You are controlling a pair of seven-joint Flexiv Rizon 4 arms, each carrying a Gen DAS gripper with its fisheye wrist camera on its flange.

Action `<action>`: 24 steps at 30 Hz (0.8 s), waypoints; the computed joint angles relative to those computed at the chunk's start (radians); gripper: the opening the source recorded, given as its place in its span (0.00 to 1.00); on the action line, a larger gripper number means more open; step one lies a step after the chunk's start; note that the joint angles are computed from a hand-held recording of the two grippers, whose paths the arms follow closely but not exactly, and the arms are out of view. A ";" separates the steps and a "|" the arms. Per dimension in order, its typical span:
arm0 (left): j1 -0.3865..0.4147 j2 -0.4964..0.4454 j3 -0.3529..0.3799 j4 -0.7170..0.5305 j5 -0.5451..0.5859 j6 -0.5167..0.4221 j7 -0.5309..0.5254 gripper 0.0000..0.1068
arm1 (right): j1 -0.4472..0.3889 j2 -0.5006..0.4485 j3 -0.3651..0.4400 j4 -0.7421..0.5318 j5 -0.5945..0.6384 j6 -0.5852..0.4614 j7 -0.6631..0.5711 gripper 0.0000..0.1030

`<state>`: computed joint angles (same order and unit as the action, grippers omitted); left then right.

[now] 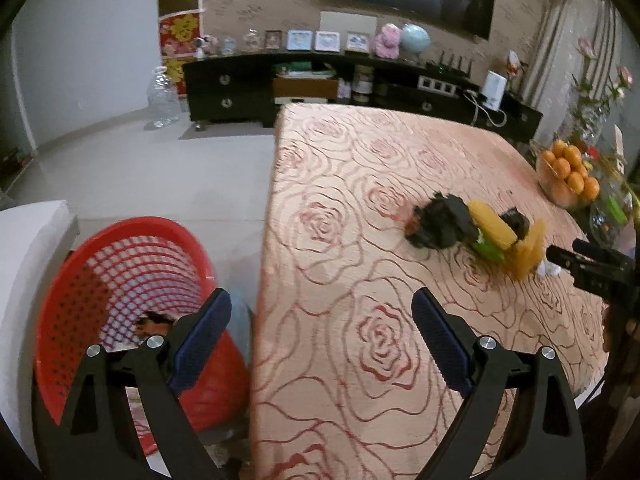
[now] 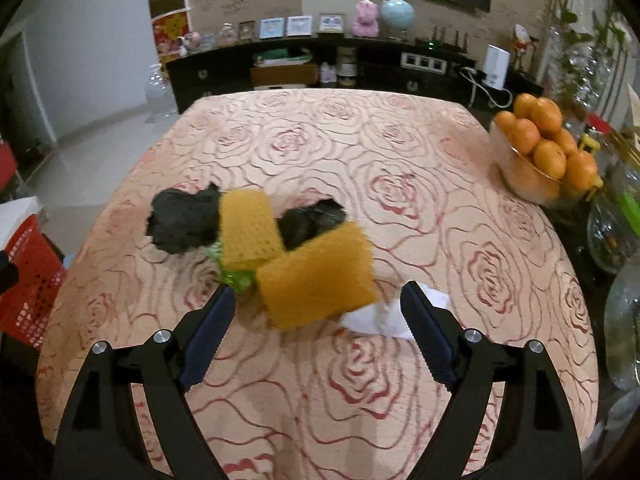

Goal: Collect trash
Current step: 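Move both open tools back over the bed toward the remaining trash, then grasp the crumpled white plastic bag with the right tool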

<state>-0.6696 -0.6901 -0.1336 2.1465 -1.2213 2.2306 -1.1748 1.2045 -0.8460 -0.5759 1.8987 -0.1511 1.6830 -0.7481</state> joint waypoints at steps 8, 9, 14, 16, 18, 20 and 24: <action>-0.003 -0.059 0.001 -0.085 0.062 -0.057 0.023 0.83 | -0.030 -0.010 -0.002 0.007 -0.040 -0.077 0.057 0.79; -0.006 -0.063 0.005 -0.087 0.072 -0.063 0.014 0.83 | -0.044 -0.010 0.008 0.002 -0.048 -0.086 0.066 0.79; -0.013 -0.077 0.035 -0.095 0.146 -0.104 -0.046 0.83 | -0.132 -0.012 0.086 -0.031 -0.106 -0.134 0.109 0.79; -0.028 -0.079 0.055 -0.100 0.162 -0.118 -0.061 0.83 | -0.142 -0.016 0.094 -0.037 -0.133 -0.142 0.126 0.79; -0.044 -0.082 0.076 -0.103 0.177 -0.124 -0.071 0.83 | -0.156 -0.015 0.107 -0.039 -0.161 -0.138 0.137 0.76; -0.067 -0.085 0.099 -0.107 0.177 -0.126 -0.070 0.83 | -0.169 -0.013 0.121 -0.041 -0.186 -0.140 0.142 0.69; -0.084 -0.086 0.116 -0.108 0.181 -0.127 -0.076 0.83 | -0.193 -0.007 0.142 -0.040 -0.214 -0.138 0.162 0.54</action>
<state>-0.7540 -0.7760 -0.0179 2.0388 -1.0400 2.1032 -1.2503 1.0113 -0.8532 -0.4335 1.8589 -0.3648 1.5446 -0.5861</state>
